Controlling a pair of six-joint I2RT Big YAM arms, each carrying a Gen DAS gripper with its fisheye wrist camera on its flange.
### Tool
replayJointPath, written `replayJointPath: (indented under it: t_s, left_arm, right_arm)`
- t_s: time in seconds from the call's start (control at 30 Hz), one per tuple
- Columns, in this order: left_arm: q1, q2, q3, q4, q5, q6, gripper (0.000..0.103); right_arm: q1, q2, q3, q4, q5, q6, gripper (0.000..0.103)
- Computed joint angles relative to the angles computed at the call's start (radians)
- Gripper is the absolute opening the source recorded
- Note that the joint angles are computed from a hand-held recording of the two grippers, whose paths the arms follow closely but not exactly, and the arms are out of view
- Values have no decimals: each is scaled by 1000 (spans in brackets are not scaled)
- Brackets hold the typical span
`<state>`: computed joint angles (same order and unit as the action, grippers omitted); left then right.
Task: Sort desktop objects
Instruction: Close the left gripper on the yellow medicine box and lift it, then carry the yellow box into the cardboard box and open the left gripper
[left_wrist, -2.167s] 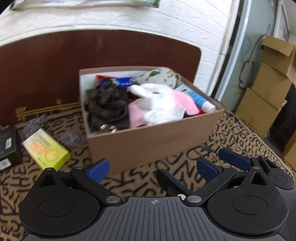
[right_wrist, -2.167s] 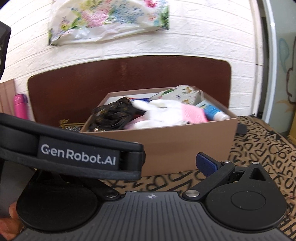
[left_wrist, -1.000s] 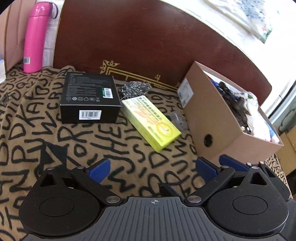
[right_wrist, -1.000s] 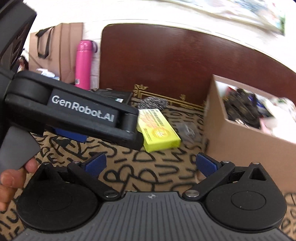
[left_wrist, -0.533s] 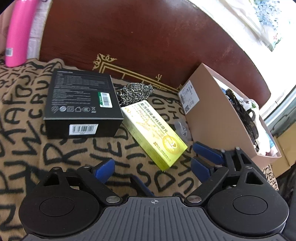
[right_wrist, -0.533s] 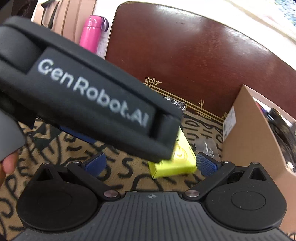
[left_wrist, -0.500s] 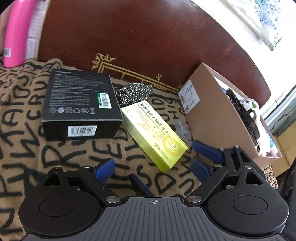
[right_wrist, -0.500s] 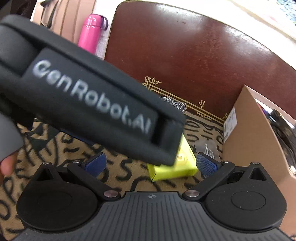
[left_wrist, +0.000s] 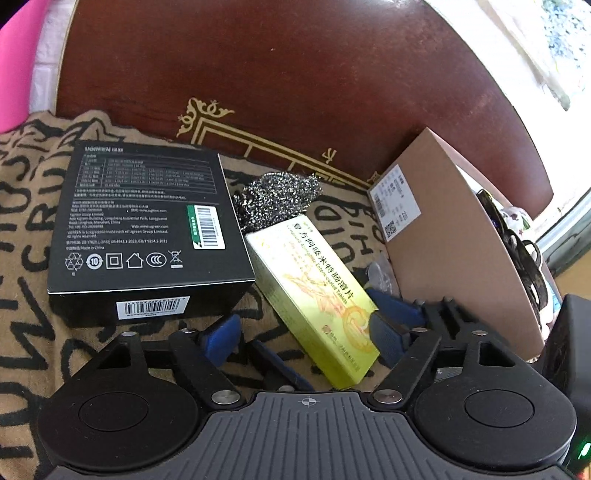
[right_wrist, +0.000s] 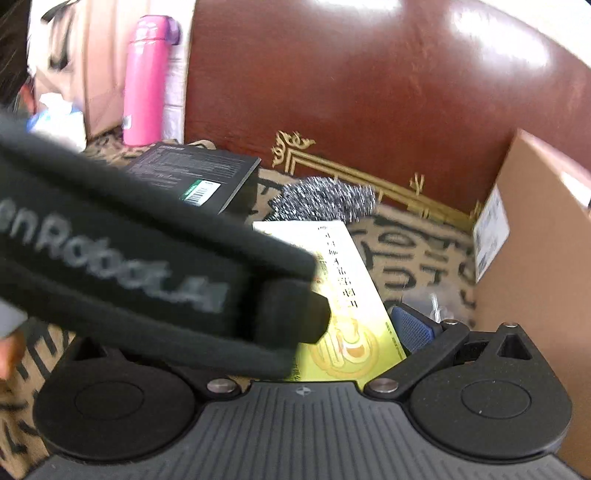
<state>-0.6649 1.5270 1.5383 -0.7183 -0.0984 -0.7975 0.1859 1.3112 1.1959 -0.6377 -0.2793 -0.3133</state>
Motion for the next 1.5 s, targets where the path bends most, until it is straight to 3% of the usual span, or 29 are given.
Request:
replayJointPath:
  t_s: [0.07,0.13,0.27,0.43,0.53,0.87,0.9,0.93,1.17,1.3,1.4,1.5]
  left_arm:
    - [1,-5,-8,2,9,-4,79]
    - [-3,-11,-13,-2,10,-12,73]
    - [-20,-30,-31,-24,-1,-38,66]
    - [-63,-80,-84,-42,-22,-83,48]
    - [-109,-102,-97,-73,-63,-91,44]
    - [-257,-141,-106,-157,-101,-110,44]
    - [-266,-139,-101,-165,-97,-106,46]
    - [-274,-135,-97,-169,-107,-107,60]
    - [-288,-112,-70,-189,-143,-131,65]
    - [-295,-98,-48,-218,-157,-101,60]
    - [-293,-95,-48,-212,-159,-105,67]
    - [-300,-76,-27,-231,-173,-86,65]
  right_arm:
    - [-24,-2,3,-25,-66,39,85]
    - [-26,-30,-21,-20,-66,10,73]
    - [-30,-88,-74,-27,-71,-4,72]
    - [-48,-178,-154,-42,-85,17,72]
    - [-46,-238,-193,-72,-75,5,72]
    - [-131,-421,-287,-211,-122,-42,73]
    - [-149,-436,-292,-227,-133,-50,73]
    - [-180,-456,-293,-251,-155,-66,73]
    - [-218,-489,-304,-262,-175,-51,78]
    - [-207,-478,-307,-247,-175,-35,71]
    - [-208,-477,-310,-237,-179,-32,71]
    - [-216,-475,-317,-226,-194,-33,71]
